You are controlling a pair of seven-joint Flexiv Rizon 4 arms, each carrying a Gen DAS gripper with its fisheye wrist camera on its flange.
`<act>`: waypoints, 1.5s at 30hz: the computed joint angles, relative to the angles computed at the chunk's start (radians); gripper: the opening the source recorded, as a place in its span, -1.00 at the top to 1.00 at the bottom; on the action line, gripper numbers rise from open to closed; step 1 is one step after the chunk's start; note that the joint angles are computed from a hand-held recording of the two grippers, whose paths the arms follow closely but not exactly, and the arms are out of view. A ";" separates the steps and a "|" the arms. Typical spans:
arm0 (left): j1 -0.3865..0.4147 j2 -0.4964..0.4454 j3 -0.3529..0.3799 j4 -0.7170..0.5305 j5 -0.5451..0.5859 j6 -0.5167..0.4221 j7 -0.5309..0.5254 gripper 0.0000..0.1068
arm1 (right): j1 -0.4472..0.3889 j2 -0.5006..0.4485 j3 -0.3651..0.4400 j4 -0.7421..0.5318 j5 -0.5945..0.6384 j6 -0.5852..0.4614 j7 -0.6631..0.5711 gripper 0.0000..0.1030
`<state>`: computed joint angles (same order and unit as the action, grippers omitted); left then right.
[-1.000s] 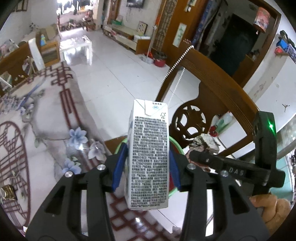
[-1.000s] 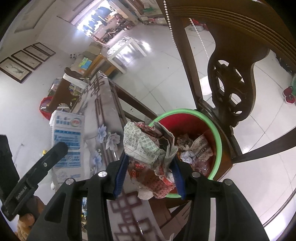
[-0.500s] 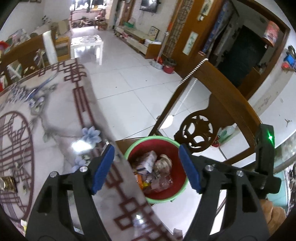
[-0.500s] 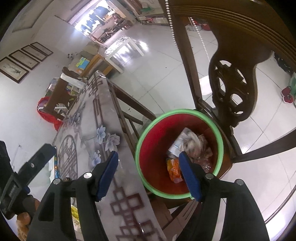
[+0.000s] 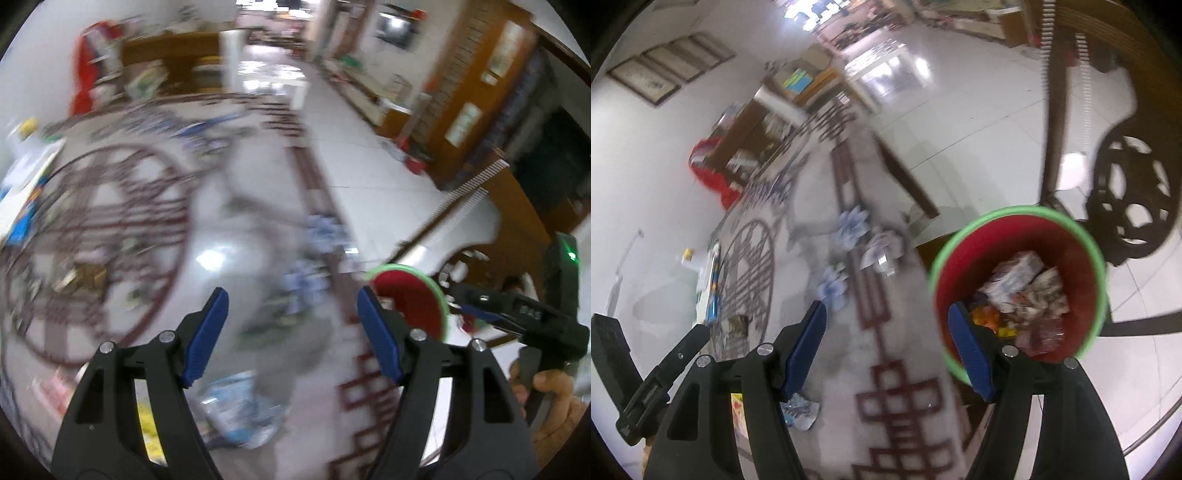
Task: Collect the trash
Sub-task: 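Return both tools to the table and grasp the pink snack box with the left tool, then grasp the yellow packets with the right tool while the left tool holds the pink box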
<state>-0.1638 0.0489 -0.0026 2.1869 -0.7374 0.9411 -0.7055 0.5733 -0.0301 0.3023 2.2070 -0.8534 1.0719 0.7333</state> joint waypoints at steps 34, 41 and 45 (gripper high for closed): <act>0.320 -0.113 0.108 0.007 0.246 -0.090 -0.090 0.37 | 0.241 -0.431 -0.099 -0.547 0.375 -0.045 -0.630 -0.30; 0.311 -0.157 0.082 -0.031 0.197 0.007 0.038 0.42 | 0.270 -0.481 -0.106 -0.633 0.401 -0.100 -0.654 -0.30; 0.320 -0.184 0.074 -0.057 0.171 0.027 0.090 0.42 | 0.288 -0.511 -0.110 -0.685 0.415 -0.132 -0.661 -0.30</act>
<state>0.1559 -0.1353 0.0713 2.1295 -0.5661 0.9676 -0.6151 0.8613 -0.5415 0.1919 1.5219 -0.4386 0.9396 0.0723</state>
